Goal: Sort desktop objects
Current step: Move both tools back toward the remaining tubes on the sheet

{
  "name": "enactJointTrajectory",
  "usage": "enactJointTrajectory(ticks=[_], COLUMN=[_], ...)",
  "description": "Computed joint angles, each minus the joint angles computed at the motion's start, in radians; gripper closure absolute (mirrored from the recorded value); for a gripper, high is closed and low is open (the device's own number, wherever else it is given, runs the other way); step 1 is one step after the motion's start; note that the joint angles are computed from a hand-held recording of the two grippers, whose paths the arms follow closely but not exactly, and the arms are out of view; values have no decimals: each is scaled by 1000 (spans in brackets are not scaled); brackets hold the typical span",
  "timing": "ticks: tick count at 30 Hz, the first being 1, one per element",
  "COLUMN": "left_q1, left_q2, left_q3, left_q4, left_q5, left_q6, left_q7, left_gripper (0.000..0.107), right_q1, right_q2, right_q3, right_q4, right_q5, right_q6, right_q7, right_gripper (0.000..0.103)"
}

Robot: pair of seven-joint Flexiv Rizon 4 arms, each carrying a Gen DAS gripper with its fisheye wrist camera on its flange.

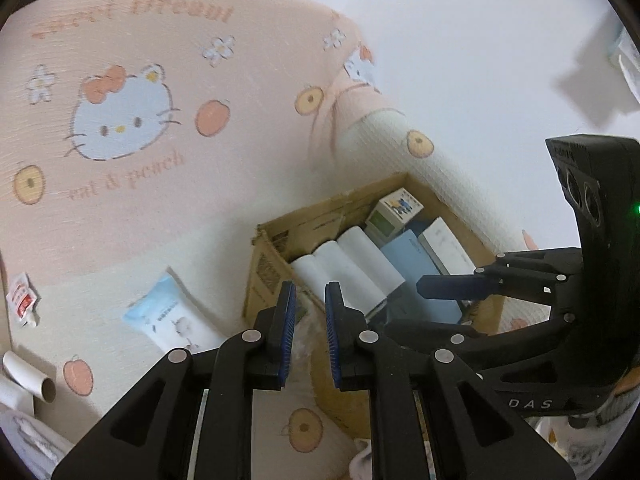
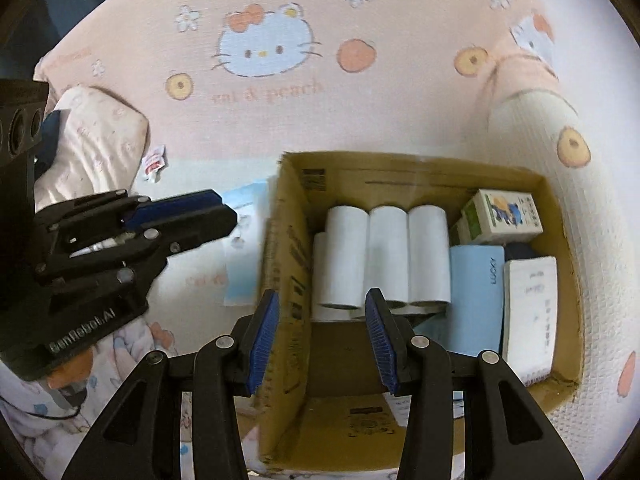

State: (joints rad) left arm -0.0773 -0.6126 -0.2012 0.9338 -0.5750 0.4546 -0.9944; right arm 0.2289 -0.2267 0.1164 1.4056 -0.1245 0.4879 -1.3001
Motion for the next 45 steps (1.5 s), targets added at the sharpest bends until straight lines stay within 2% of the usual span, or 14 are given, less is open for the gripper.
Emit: enactJointTrajectory(ticks=[5, 10, 14, 17, 21, 23, 27, 31, 33, 35, 39, 40, 43, 45], left_q1=[23, 37, 69, 90, 94, 108, 146, 162, 188, 229, 244, 251, 261, 262], left_q2=[40, 52, 68, 71, 43, 25, -27, -72, -89, -97, -106, -115, -175, -196], left_q3=[11, 54, 60, 71, 116, 126, 144, 175, 174, 140, 151, 143, 142, 136], left_q4=[85, 106, 143, 177, 166, 153, 99, 90, 87, 97, 117, 108, 7, -31], left_q5=[-11, 52, 41, 27, 93, 111, 142, 200, 189, 129, 115, 109, 117, 131], left_q6=[46, 74, 143, 237, 328, 345, 321, 387, 371, 358, 435, 428, 319, 293], left_q7=[37, 26, 28, 12, -88, -138, -249, -330, -394, -449, -549, -561, -623, -627], left_gripper=[92, 92, 91, 92, 91, 91, 92, 91, 92, 92, 92, 92, 92, 92], right_q1=[29, 59, 89, 105, 119, 126, 139, 191, 182, 162, 170, 174, 194, 200], right_q2=[-16, -47, -68, -91, -124, -144, -179, -224, -253, -287, -330, -340, -372, -398], right_q3=[15, 23, 18, 21, 28, 29, 30, -8, 13, 52, 65, 66, 66, 74], right_q4=[-8, -51, -69, -93, -136, -160, -192, -151, -161, -196, -217, -221, -220, -240], right_q5=[-10, -15, -58, -63, -41, -33, -15, -133, -102, -17, 37, 36, 12, 15], right_q6=[18, -29, -44, -37, -32, -35, -24, 111, 161, 182, 236, 244, 291, 283], right_q7=[12, -24, -15, -17, -30, -35, -30, 29, 15, -22, -32, -46, -112, -149], right_gripper=[62, 62, 62, 62, 62, 62, 62, 62, 62, 62, 62, 62, 62, 60])
